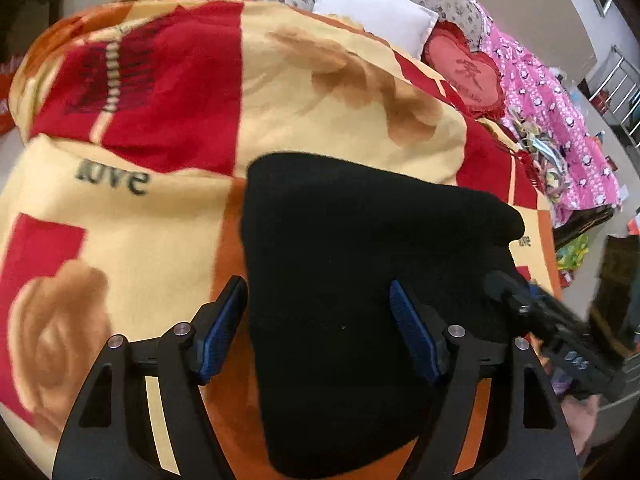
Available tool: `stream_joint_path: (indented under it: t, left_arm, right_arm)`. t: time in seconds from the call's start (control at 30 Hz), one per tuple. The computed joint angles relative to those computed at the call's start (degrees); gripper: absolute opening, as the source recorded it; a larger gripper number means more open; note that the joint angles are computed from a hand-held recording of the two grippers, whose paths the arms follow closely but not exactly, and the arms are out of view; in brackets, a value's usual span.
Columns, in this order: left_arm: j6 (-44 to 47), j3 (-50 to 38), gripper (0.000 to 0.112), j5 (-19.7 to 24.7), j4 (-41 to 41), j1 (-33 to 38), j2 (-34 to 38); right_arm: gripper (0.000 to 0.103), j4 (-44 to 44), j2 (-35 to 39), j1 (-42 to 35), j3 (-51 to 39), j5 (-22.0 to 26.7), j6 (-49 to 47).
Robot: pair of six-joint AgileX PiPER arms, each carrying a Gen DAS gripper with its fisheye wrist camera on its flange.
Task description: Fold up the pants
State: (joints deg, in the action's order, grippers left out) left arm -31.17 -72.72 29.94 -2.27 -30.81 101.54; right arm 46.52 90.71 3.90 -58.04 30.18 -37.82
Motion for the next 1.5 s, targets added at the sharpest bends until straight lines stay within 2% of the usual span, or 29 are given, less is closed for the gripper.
stream_joint_path:
  t: [0.1, 0.17, 0.23, 0.33, 0.43, 0.53, 0.73, 0.9, 1.0, 1.13, 1.27, 1.5]
  left_arm:
    - [-11.0, -0.1, 0.074, 2.4, 12.6, -3.0, -1.4]
    - [-14.2, -0.7, 0.074, 3.8, 16.5, -4.5, -1.3]
    - [-15.8, -1.4, 0.074, 4.9, 19.0, -5.2, -0.7]
    - [-17.1, -2.6, 0.074, 5.8, 20.6, -6.0, 0.5]
    - [-17.9, -4.4, 0.074, 6.9, 21.8, -6.5, 1.7]
    - [-18.9, -5.9, 0.074, 8.1, 23.3, -7.2, 2.7]
    - [-21.2, -6.3, 0.074, 9.9, 26.4, -8.6, 2.7]
    - [-23.9, -4.9, 0.074, 9.9, 27.5, -9.3, 1.5]
    - [-25.7, -4.6, 0.074, 11.4, 29.1, -10.5, 0.8]
    - [-29.7, -3.6, 0.074, 14.6, 34.1, -13.1, -0.7]
    - [-34.3, -1.7, 0.074, 16.2, 37.8, -15.4, -3.2]
    - [-39.0, 0.6, 0.074, 19.0, 40.6, -18.4, -6.8]
  right_arm:
    - [0.055, -4.7, -4.2, 0.9, 0.6, -1.8, 3.5]
    - [0.055, 0.3, -5.5, 0.4, 0.2, -0.4, -1.4]
    - [0.055, 1.6, -5.8, 1.9, -0.7, 0.6, -3.3]
    - [0.055, -0.7, -2.1, 5.1, -3.8, 0.6, -2.3]
    - [0.055, -7.2, 4.5, 6.7, -7.3, -0.3, 4.9]
    - [0.056, -3.1, 7.2, 6.0, -7.6, -1.7, 1.1]
    - [0.055, -10.4, 0.4, 6.9, -4.1, -0.1, 6.8]
    - [0.056, -25.9, -3.4, 11.9, 3.2, -7.6, 20.7]
    - [0.055, -31.8, -4.7, 13.4, 3.9, -8.5, 26.7]
    - [0.055, -24.1, -9.5, 11.5, 5.8, -8.4, 21.0]
    - [0.055, -30.2, -12.8, 11.7, 6.5, -9.2, 29.6]
    - [0.055, -28.6, -15.6, 12.0, 7.0, -7.5, 30.0]
